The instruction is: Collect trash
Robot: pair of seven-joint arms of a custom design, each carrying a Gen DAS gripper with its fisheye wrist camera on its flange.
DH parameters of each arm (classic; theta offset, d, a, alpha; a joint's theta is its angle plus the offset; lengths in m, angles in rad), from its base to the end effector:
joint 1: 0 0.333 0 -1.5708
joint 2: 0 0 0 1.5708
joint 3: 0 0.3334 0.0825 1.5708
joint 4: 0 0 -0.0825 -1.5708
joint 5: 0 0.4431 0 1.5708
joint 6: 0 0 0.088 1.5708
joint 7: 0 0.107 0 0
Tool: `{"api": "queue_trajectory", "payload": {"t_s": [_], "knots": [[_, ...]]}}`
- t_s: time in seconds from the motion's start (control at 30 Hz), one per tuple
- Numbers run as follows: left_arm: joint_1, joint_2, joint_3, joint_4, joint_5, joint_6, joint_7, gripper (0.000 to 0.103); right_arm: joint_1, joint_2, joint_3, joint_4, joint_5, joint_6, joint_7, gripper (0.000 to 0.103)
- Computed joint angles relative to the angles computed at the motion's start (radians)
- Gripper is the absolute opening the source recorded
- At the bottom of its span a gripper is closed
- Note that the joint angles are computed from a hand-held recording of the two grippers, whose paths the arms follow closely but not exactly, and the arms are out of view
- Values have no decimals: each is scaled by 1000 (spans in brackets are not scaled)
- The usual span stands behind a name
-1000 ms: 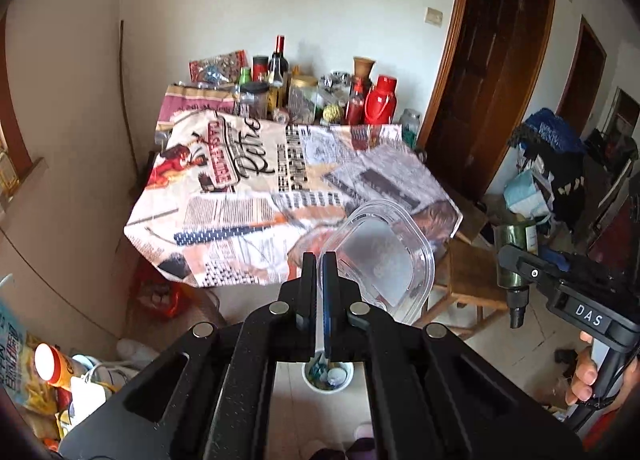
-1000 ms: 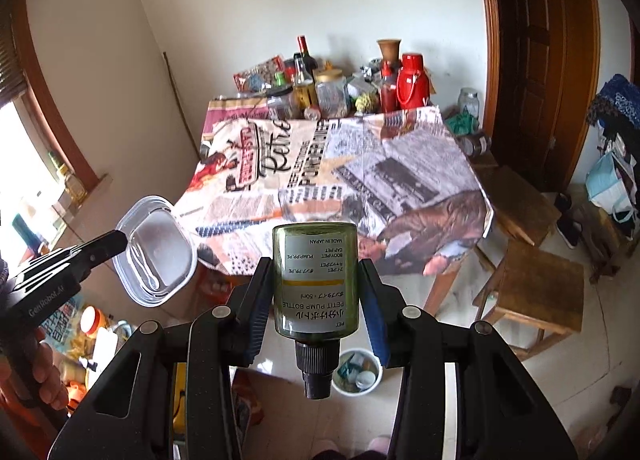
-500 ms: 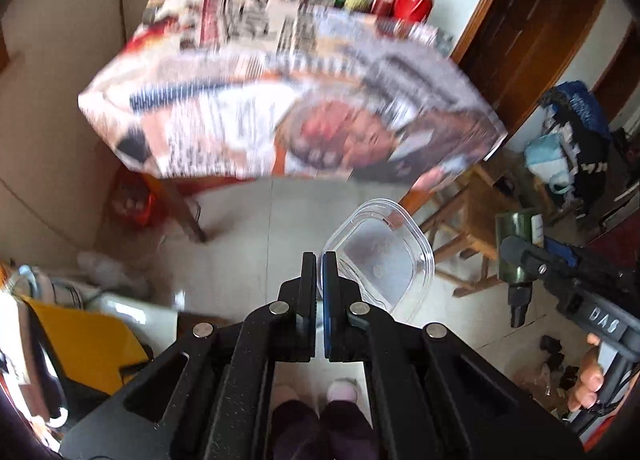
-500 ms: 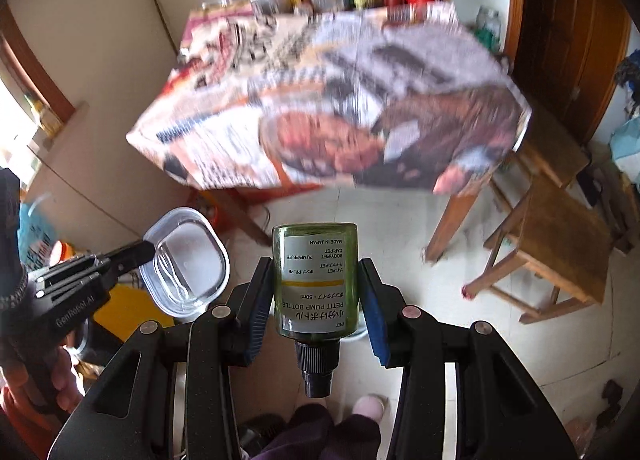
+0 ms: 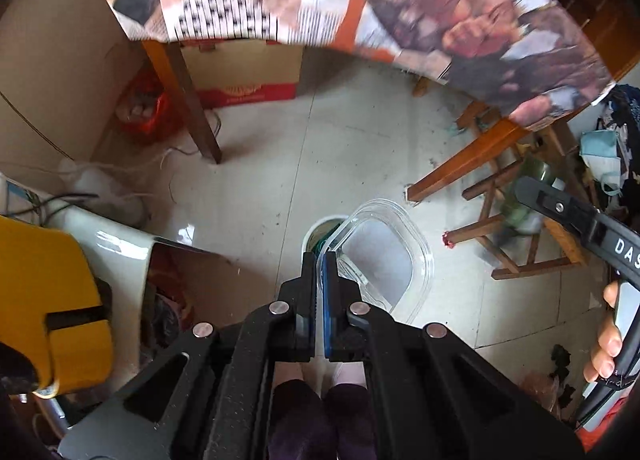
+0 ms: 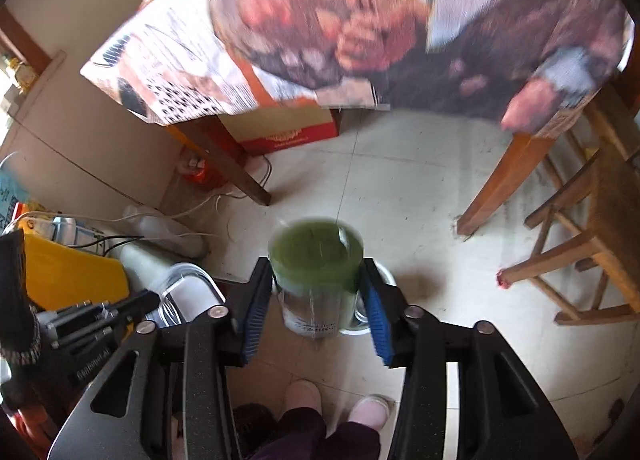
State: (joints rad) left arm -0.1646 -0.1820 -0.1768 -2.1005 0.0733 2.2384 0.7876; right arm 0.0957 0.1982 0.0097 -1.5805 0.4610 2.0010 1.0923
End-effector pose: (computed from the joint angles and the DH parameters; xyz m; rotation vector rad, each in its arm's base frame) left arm 0.5488 -0.1975 0.5269 -2.4594 1.6245 -0.4271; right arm 0.7011 0.1007 0.5542 -2.2375 1.4266 0.0920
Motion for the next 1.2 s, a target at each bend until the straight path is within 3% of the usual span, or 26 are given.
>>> {"api": "queue_trajectory", "payload": {"t_s": [0.07, 0.27, 0.47, 0.5, 0.53, 0.57, 0.6, 0.73, 0.97, 1.2], "knots": [[-1, 28, -2, -6, -2, 27, -4, 1, -1, 37, -2, 20, -5, -22, 23, 55], [-6, 136, -7, 19, -33, 68, 2, 1, -11, 47, -13, -7, -46, -16, 45, 56], [4, 220, -8, 68, -149, 126, 62, 2, -25, 42, -27, -6, -101, -15, 44, 56], [3, 235, -10, 84, -131, 119, 51, 12, -27, 41, -28, -3, -103, -15, 47, 56], [3, 258, -11, 111, -122, 93, 52, 22, -30, 41, -30, 2, -104, -18, 52, 56], [5, 279, -13, 138, -119, 60, 54, 42, -34, 42, -30, 9, -101, -22, 56, 56], [5, 298, -14, 163, -114, 24, 45, 47, -36, 44, -31, 17, -101, -26, 61, 56], [10, 296, -21, 186, -135, -29, 49, 47, -43, 40, -31, 42, -95, -42, 80, 56], [-8, 189, -25, 240, -75, -157, 19, 47, -59, 12, -28, 136, -64, -123, 71, 56], [-33, 82, -39, 388, 37, -287, -18, 47, -82, -53, -35, 270, -9, -184, 2, 56]]}}
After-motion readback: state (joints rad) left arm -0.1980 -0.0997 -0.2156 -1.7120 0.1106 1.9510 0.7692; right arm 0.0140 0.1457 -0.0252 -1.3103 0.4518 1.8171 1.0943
